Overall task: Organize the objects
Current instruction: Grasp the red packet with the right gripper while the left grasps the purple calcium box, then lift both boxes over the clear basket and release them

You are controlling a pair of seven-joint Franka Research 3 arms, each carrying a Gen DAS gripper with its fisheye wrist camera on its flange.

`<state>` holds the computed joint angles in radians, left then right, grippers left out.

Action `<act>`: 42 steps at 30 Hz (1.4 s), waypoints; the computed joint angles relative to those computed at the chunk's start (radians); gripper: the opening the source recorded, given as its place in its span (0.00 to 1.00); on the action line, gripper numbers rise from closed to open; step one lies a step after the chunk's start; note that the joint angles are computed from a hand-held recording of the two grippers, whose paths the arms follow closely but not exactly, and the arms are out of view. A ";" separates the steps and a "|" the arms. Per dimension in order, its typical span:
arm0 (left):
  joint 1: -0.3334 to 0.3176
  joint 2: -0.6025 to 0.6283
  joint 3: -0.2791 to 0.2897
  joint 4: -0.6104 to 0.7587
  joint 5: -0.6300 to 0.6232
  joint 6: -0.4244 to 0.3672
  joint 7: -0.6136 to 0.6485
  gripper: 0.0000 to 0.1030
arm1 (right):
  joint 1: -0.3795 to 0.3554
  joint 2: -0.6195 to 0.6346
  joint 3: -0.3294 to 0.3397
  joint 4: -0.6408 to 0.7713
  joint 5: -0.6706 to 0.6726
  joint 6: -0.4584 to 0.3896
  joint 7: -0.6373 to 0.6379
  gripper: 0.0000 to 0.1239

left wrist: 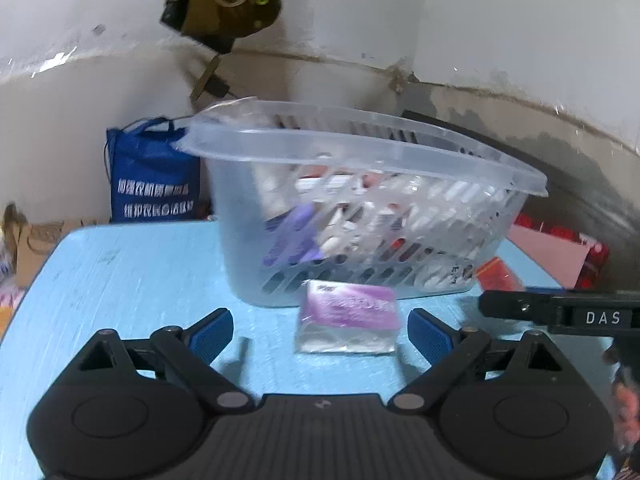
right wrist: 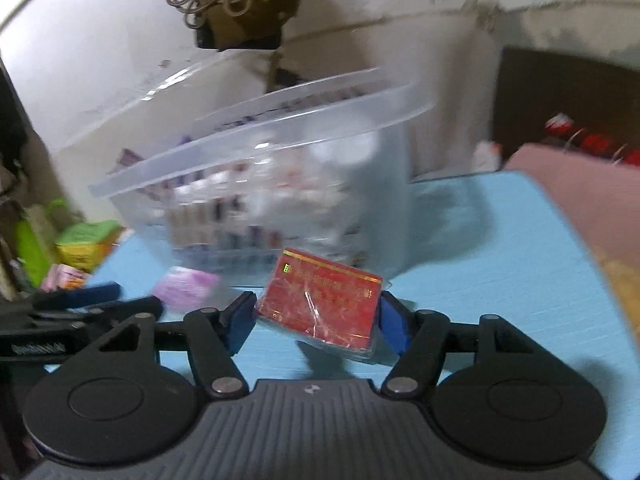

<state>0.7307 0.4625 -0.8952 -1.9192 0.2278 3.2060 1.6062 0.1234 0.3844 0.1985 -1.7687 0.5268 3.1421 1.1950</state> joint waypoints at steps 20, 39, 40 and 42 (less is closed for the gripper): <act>-0.206 -0.078 0.231 -0.046 -0.025 0.135 -0.044 0.65 | 0.112 0.000 -0.141 -0.043 -0.207 0.064 0.139 0.55; 0.082 0.062 -0.011 -0.068 0.274 0.256 -0.296 0.65 | 0.154 -0.004 -0.108 -0.083 -0.212 0.194 0.072 0.55; 0.082 0.062 -0.007 -0.067 0.286 0.259 -0.309 0.65 | 0.161 -0.005 -0.110 -0.090 -0.212 0.216 0.070 0.55; 0.078 0.051 0.003 -0.072 0.294 0.269 -0.334 0.65 | 0.070 -0.008 -0.019 -0.117 -0.296 0.272 0.133 0.55</act>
